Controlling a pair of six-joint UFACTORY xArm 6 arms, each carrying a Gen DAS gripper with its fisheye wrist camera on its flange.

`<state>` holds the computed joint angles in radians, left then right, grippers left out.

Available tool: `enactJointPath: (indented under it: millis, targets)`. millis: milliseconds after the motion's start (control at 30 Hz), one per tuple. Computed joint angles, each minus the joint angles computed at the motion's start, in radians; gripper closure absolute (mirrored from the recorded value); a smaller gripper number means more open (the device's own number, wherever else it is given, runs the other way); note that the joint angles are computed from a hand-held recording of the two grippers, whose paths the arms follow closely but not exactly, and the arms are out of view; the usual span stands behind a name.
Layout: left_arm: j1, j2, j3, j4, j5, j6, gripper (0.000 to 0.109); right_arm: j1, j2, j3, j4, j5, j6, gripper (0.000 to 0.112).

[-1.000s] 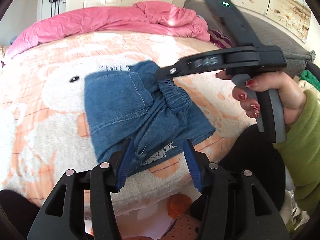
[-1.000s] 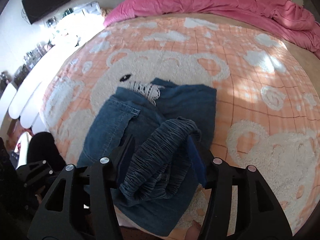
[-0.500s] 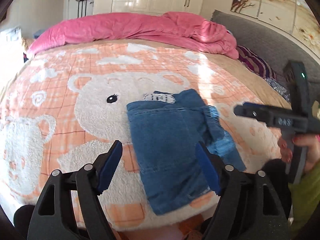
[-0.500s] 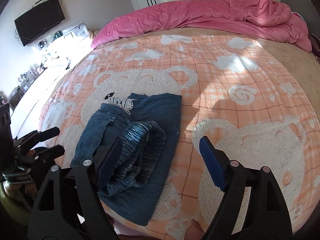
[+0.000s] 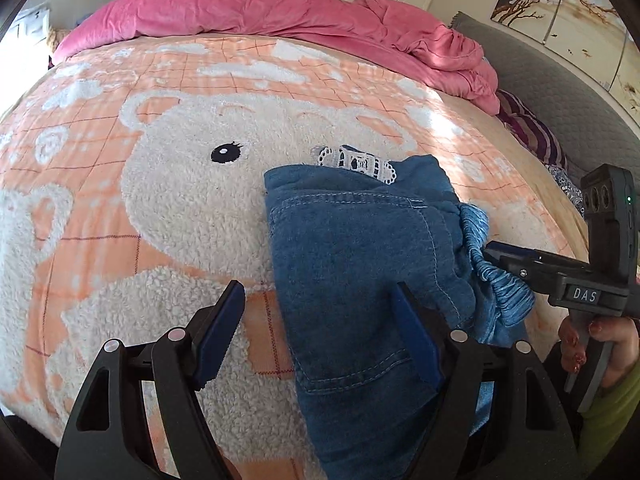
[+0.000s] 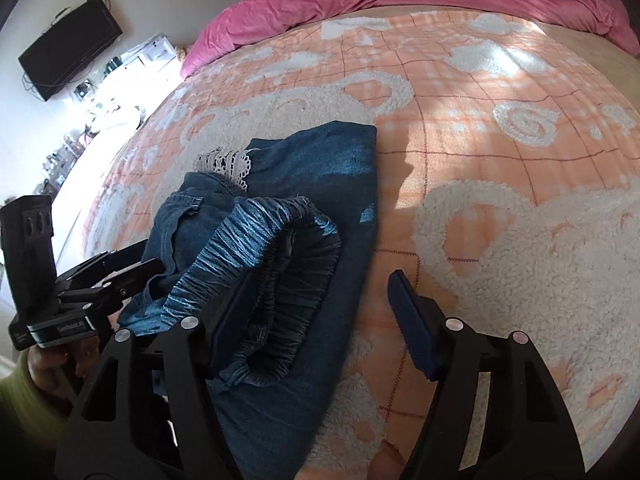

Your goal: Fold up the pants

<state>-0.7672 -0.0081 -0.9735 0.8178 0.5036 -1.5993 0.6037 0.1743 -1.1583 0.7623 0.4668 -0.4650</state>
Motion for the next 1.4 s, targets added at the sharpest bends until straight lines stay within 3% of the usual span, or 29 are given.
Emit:
enactJointPath:
  millis: [200,300,433,467,533,667,900,1400]
  targets:
    - [0.005,0.016,-0.008,0.011,-0.009,-0.011,0.036,0.003,0.023,-0.011,0.103,0.001,-0.036,0.052]
    - [0.005,0.024,-0.015,0.024,-0.017,-0.020,0.041,0.008,0.028,-0.015,0.130,0.002,-0.057,0.062]
    - [0.002,0.039,-0.027,0.039,-0.045,-0.021,0.068,0.011,0.029,-0.018,0.222,0.015,-0.119,0.084]
    - [-0.001,0.041,-0.032,0.042,-0.047,-0.018,0.077,0.019,0.020,-0.010,0.230,-0.003,-0.136,0.096]
    - [-0.014,0.043,-0.047,0.053,-0.016,-0.018,0.082,0.036,0.003,0.009,0.201,-0.051,-0.130,0.107]
    - [-0.032,0.025,-0.053,0.096,0.031,-0.038,0.094,0.056,-0.013,0.018,0.182,-0.090,-0.139,0.107]
    - [-0.028,-0.015,-0.061,0.128,0.046,-0.047,0.095,0.088,-0.020,-0.028,0.154,-0.123,-0.178,0.107]
    - [0.147,0.017,-0.149,0.176,0.039,-0.001,0.095,0.086,0.312,-0.513,-0.087,-0.060,0.008,0.107]
